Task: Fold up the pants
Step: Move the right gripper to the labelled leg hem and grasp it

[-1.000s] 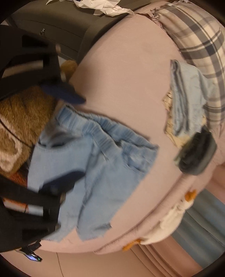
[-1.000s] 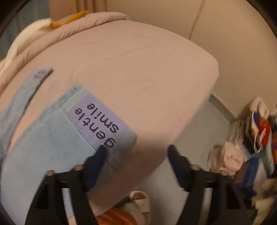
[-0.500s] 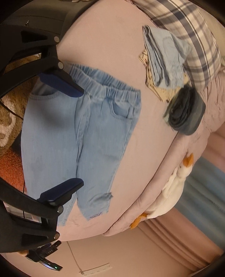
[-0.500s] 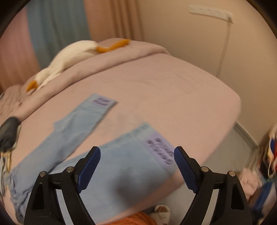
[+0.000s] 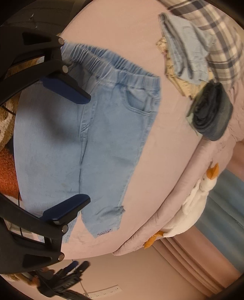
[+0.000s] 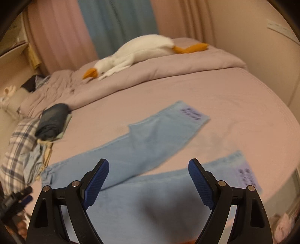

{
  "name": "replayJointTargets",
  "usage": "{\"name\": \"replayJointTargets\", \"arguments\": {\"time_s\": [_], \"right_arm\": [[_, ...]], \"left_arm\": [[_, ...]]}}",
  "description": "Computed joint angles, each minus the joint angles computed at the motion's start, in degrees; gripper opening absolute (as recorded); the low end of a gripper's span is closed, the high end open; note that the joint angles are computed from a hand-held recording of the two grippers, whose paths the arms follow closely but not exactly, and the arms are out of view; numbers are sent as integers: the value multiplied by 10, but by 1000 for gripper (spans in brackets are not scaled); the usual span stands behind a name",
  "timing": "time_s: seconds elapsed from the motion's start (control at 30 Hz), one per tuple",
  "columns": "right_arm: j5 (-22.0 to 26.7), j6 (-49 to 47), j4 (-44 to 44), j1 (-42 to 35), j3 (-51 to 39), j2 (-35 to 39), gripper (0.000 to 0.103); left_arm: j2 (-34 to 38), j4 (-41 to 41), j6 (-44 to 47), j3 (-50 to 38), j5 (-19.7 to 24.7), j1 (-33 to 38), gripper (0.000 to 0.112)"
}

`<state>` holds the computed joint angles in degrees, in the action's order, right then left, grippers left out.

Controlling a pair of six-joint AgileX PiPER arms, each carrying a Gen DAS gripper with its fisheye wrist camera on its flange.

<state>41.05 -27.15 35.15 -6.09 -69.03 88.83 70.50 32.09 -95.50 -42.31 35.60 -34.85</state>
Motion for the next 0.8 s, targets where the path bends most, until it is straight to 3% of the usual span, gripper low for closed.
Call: {"name": "replayJointTargets", "arguments": {"time_s": [0.1,0.27,0.4,0.63,0.8], "right_arm": [[6,37,-34,44,-48,35,86],[22,68,-53,89,-116,83,86],[38,121,-96,123,-180,137,86],[130,241,-178,164,-369,277,86],[213,318,-233,191,-544,391,86]], "left_arm": [[15,-34,28,9,-31,27,97],[41,-21,25,6,-38,50,97],[50,-64,80,27,-86,88,97],[69,-146,171,48,-137,150,97],[75,-150,184,49,-149,158,97]]}}
